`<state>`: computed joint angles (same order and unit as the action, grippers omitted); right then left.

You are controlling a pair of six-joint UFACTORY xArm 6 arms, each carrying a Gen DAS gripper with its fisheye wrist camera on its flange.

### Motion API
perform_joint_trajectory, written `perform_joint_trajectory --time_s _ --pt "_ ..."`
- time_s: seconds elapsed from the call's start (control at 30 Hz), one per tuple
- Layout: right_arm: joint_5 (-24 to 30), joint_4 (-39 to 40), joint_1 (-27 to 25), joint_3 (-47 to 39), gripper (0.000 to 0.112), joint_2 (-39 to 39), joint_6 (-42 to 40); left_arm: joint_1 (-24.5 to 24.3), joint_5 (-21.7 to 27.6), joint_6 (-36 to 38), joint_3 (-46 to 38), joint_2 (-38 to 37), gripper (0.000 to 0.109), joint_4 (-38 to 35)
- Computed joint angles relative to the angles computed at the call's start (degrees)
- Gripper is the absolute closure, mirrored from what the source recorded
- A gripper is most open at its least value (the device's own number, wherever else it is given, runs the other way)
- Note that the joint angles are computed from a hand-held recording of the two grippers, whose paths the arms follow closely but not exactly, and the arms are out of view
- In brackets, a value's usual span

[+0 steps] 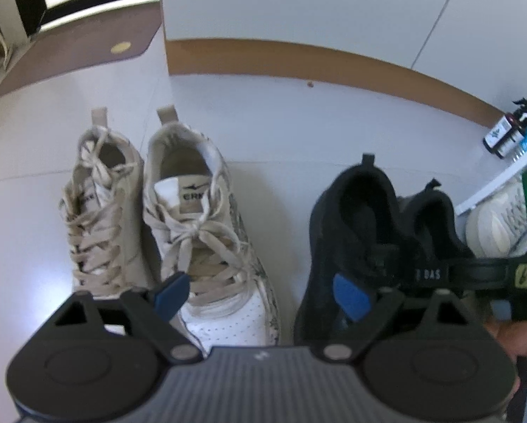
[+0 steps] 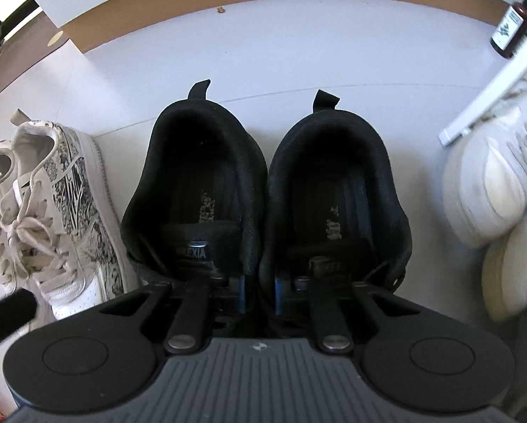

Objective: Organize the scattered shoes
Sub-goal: 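Lower the right gripper into the black sneakers and grasp both heels, then lift the black sneakers with the right gripper and carry them to the rack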

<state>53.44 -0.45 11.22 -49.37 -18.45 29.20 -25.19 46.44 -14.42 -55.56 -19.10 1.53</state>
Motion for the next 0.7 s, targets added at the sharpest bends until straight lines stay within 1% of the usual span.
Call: perform_joint_trajectory --time_s 0.13,0.23,0.37,0.57,0.7 --pt "1.3 0.7 -0.2 0.4 0.097 -3.0 2.3 0.6 1.5 2.0 1.7 -3.8 0.018 3.0" --pt "1.5 0.8 -0.1 0.7 0.097 -5.4 3.4 1.4 2.8 2.1 2.0 -6.1 0.018 4.0" --pt "1.6 0.4 0.4 0.6 0.097 -8.3 3.8 2.1 3.7 2.1 2.2 -9.1 0.018 3.4" --pt "2.8 -0.9 0.9 -0.4 0.098 -11.9 4.7 0.9 4.3 2.3 1.9 -11.8 0.018 3.6" --pt "4.4 -3.3 1.4 -0.9 0.098 -14.4 5.5 -0.1 4.6 1.8 1.3 -12.7 0.018 3.5"
